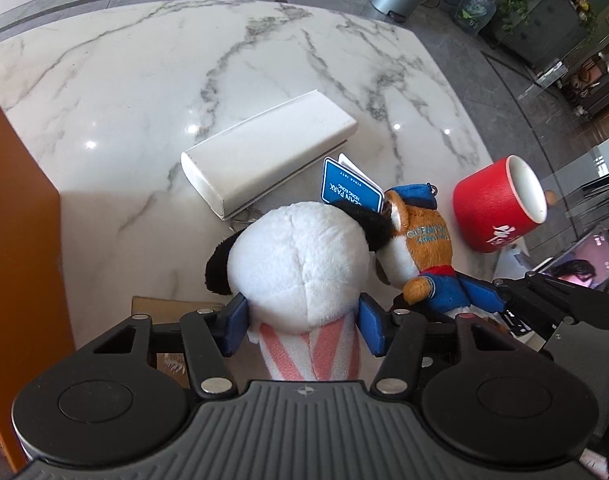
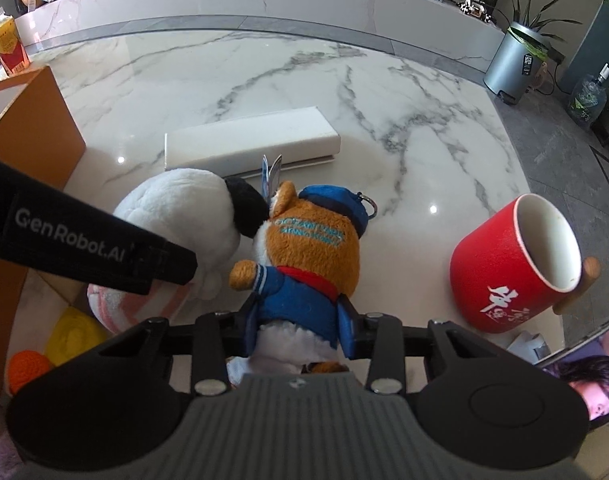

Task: Organize objects
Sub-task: 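Grasp the white panda plush with the left tool while the right tool grasps the orange bear plush, then lift and carry the panda and bear plush over the orange box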

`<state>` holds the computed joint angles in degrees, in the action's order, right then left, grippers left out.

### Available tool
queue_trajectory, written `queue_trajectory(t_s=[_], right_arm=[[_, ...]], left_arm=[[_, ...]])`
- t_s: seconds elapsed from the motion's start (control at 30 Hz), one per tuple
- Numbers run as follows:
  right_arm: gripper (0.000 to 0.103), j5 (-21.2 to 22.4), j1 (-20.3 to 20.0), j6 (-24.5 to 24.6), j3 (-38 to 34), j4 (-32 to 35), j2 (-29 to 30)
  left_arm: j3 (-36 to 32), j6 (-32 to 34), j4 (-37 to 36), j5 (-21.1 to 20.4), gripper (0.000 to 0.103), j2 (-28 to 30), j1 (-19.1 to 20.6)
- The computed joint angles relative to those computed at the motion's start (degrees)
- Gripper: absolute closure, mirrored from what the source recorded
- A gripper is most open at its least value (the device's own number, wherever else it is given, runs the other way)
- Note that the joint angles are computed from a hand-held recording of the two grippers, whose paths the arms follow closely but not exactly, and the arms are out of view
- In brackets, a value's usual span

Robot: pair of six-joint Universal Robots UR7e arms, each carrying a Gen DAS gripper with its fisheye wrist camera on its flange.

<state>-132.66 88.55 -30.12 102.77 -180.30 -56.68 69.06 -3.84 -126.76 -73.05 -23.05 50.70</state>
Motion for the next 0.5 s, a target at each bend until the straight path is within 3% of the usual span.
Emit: queue_trajectory(t_s=[0.13, 0.5], right_arm=[[0.063, 0.58, 1.51, 1.01, 1.25, 1.18, -1.98], [0.063, 0.04, 8.6, -2.77, 3.43, -2.32, -3.32]], left_arm=[[2.92, 0.92, -1.77, -0.99, 0.038, -3.31, -0.29], [11.86, 5.09, -7.15, -3.0, 0.038, -14.97, -0.65]])
